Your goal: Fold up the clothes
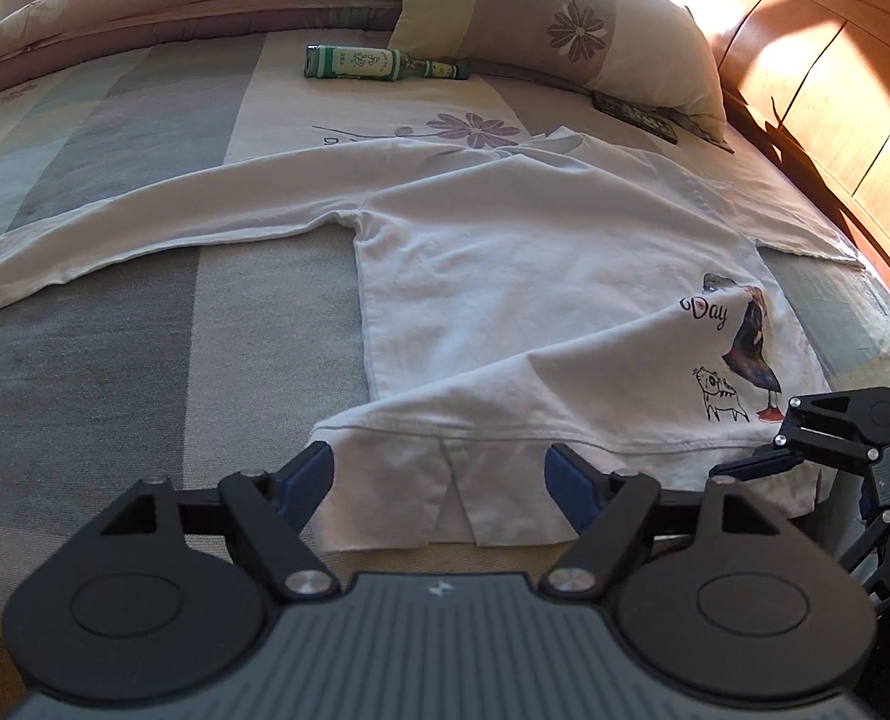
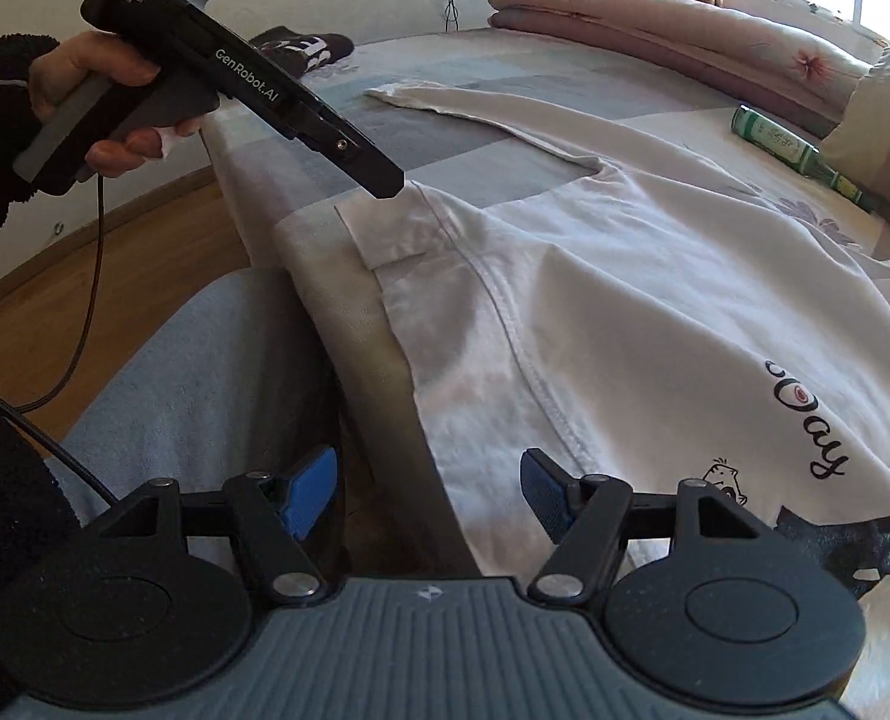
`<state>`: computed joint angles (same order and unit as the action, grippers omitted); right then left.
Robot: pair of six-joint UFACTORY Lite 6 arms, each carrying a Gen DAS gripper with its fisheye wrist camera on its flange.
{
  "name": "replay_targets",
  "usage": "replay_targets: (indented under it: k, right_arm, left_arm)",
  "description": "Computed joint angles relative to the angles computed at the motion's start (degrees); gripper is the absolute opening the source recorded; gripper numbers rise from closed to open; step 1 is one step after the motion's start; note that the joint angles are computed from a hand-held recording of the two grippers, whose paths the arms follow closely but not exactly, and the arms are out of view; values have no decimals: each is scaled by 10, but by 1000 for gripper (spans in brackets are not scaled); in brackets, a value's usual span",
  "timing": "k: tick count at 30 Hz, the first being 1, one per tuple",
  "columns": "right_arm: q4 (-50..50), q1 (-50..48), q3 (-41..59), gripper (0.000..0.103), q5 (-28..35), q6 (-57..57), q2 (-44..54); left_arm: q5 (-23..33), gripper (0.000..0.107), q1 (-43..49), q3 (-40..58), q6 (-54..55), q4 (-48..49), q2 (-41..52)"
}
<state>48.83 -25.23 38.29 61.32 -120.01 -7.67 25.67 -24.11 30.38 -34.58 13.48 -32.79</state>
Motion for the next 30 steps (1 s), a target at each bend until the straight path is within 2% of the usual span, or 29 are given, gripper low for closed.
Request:
replay_targets:
  k: [3,7,10,12,14,18,25,30]
  right_arm:
    - [27,13,-32,73,-79,-34,-15]
    - [32,-7,-55,73,-102,-113,-27]
    - [63,-10,-105,63,-151,-213,-78]
    - [73,-8,-120,53,-170,-227,-103]
    - [80,-13,-125,49,-173,-225,-118]
    - [121,-36,-138,50,-171,-243,-136]
    - [276,-13,-221,50,-217,-361,-211]
    - [404,37,-313,49,-259,-520,-290]
  left_arm:
    - [6,77,-36,-18,-74,52,-22]
    - [15,78,-89,-37,-152,100,-56]
    - [32,78,-145,-47,-250,167,-72]
    - [54,78,-190,-54,-323,217,-82]
    - [77,78,-233,-65,-387,255,-98]
    - [123,79,-313,-85,-484,301,-123]
    - [174,79,-382,-89,-552,340,-135]
    - [157,80,-375,-98,-554,346,-141]
